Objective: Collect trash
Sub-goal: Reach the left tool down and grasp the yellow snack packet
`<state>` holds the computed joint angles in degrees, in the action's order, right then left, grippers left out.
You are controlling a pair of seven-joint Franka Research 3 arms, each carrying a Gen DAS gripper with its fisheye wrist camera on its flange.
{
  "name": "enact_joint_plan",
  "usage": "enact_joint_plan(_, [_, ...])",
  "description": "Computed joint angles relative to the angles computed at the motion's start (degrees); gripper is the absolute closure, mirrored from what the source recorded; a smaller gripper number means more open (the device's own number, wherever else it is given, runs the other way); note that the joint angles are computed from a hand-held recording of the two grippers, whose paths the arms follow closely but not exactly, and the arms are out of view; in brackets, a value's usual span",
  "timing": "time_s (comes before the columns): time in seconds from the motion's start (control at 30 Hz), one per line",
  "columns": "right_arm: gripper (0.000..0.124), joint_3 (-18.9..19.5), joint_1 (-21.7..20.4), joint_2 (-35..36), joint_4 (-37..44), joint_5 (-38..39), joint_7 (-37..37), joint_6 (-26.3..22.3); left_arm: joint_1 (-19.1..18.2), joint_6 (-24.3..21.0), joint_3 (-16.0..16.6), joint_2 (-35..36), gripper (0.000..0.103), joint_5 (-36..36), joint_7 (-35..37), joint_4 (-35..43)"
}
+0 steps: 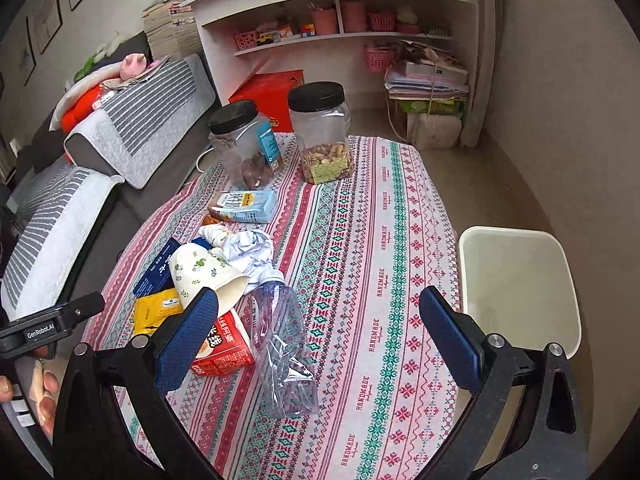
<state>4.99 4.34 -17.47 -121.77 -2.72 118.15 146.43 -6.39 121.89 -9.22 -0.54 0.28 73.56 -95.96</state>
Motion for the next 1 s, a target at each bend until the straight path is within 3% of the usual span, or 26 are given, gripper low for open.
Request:
enact_joint_plan(0.13, [0.028, -2.1, 0.9, 2.7, 1.7, 4.2, -2.1, -3.9, 1.2, -5.5, 0.6, 4.7, 0.007, -7.9, -3.7, 3.8])
enact_joint_plan(0.3, [0.028, -2.9, 0.8, 4.6, 3.3, 6.3, -3.7, -2.5, 3.0, -6.1, 0.5, 7.0, 0.008, -13.9, -8.2, 3.8])
enact_joint_plan(0.47, [0.028, -4.7, 2.0, 7.9, 6.1, 13.8, -7.0, -3.2, 4.5, -5.5, -0.2, 8.4, 0.031, -21.3, -6.2, 3.0])
enact_joint_plan(0.53, [0.028, -4.9, 2.2, 9.0, 6.8, 15.8, -7.8, -3.1, 4.9, -5.7, -0.4, 8.8, 0.056, -23.0, -4.5, 2.8])
enact_joint_plan(0.63, [0.028, -5.1, 2.8, 10.6, 8.4, 19.7, -9.3, -3.2, 5.2, -4.9, -0.6, 8.0, 0.083, -24.4, -1.0, 1.8])
enact_joint_plan(0.73, [0.028, -4.6, 3.5, 11.8, 9.1, 20.4, -10.5, -2.5, 5.4, -2.5, -0.1, 4.4, 0.09, -24.6, 3.4, -1.2])
enact_joint_plan(0.93, [0.028, -3.0, 5.7, 14.6, 12.5, 16.8, -17.0, -0.7, 5.6, -1.0, 2.3, -2.1, 0.09, -26.8, 11.8, -5.5])
enact_joint_plan(1.0, [0.028, -2.2, 6.7, 16.1, 14.4, 12.2, -19.0, -1.1, 5.5, 0.4, 3.2, -4.4, 0.09, -26.2, 13.7, -6.9])
